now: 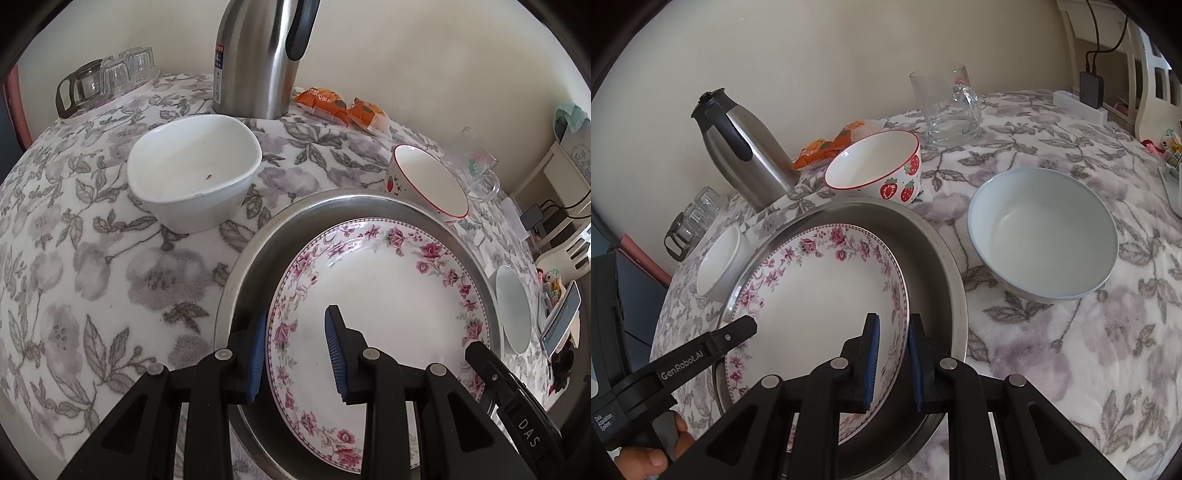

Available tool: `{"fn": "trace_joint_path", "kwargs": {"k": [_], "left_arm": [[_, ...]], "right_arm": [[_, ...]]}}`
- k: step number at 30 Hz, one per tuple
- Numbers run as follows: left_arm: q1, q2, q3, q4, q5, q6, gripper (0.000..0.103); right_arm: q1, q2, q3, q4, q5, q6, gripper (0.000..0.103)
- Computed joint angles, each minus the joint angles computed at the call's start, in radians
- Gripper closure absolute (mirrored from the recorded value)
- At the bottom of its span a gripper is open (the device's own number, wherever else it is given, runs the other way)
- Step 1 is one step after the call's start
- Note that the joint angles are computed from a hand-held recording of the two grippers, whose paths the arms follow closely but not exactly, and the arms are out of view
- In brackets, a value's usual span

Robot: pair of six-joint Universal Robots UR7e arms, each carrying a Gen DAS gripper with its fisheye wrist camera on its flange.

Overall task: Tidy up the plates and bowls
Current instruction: 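Lower the pink plate into the steel basin with the right tool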

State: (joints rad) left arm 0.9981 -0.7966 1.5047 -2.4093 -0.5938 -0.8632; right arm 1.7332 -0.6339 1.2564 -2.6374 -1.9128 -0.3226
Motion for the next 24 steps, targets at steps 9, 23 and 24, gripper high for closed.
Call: {"fn": "trace_joint_path", "kwargs": {"k": [9, 23, 24], "left_arm": [[0.004, 0.003, 0.006, -0.057, 0.009, 0.032, 0.071], [0.011, 0.010, -0.013, -0.051, 0.015, 0.057, 0.066], [0.010, 0.008, -0.016, -0.039, 0.013, 0.052, 0.063]], "right_arm": [[-0.002, -0.001, 0.005, -0.005, 0.010, -0.003, 0.085], [-0.004, 0.006, -0.009, 0.005, 0.022, -0.008, 0.079], [-0.001, 0.006, -0.008, 0.005, 0.020, -0.012, 0.075]]}}
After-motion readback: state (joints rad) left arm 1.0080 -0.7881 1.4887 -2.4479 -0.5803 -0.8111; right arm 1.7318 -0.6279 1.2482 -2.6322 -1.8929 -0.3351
